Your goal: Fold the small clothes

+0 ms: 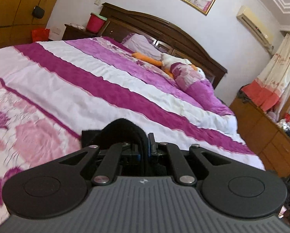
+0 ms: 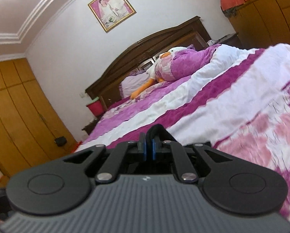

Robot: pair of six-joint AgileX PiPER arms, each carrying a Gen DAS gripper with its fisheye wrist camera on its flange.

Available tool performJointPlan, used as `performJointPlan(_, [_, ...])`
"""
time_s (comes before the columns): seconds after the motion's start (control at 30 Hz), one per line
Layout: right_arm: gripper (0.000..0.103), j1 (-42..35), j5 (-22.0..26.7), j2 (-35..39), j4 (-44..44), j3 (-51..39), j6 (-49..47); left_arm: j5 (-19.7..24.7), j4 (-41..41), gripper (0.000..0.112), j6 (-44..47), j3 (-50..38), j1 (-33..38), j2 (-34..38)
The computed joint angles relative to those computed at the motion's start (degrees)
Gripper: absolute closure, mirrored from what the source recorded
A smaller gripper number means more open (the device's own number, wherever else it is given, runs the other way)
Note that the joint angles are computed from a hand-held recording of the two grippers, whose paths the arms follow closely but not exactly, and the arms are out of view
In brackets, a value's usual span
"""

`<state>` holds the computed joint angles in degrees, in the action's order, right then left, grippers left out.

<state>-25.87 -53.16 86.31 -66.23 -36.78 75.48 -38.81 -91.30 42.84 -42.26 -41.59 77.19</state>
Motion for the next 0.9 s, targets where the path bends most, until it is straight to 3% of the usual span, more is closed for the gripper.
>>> performJointPlan(0.3, [0.094,12.9,12.1,15.8,13.3,-13.7,-9.8,11.8,8.4,0.105,-0.9,-12.4,16.0,19.6])
performJointPlan(0.57, [0.092,19.4,19.3,28.3,20.8,-24.4,-17.8,14.7,9.4,0.105,3.6,-21.7,21.3,35.2])
performJointPlan(0.7, [0.091,21.6,26.2,32.3,17.6,-29.0,-16.5,14.9,11.9,0.104,3.2,-22.1,21.6,37.9])
performJointPlan(0.77, [0.091,21.8,26.7,32.4,17.8,-28.7,-17.1,15.6,14.6,0.103,1.0,-21.0,22.0,36.9])
performJointPlan(0.83, [0.085,21.1,25.1,31.4,16.9,-27.5,-16.7,17.1,16.7,0.096,-0.3,-19.1,22.5,34.7])
performJointPlan(0.9, [0.063,20.1,23.8,30.0,13.4,-26.6,-14.4,16.6,20.1,0.081,-3.2,-15.9,22.3,31.7])
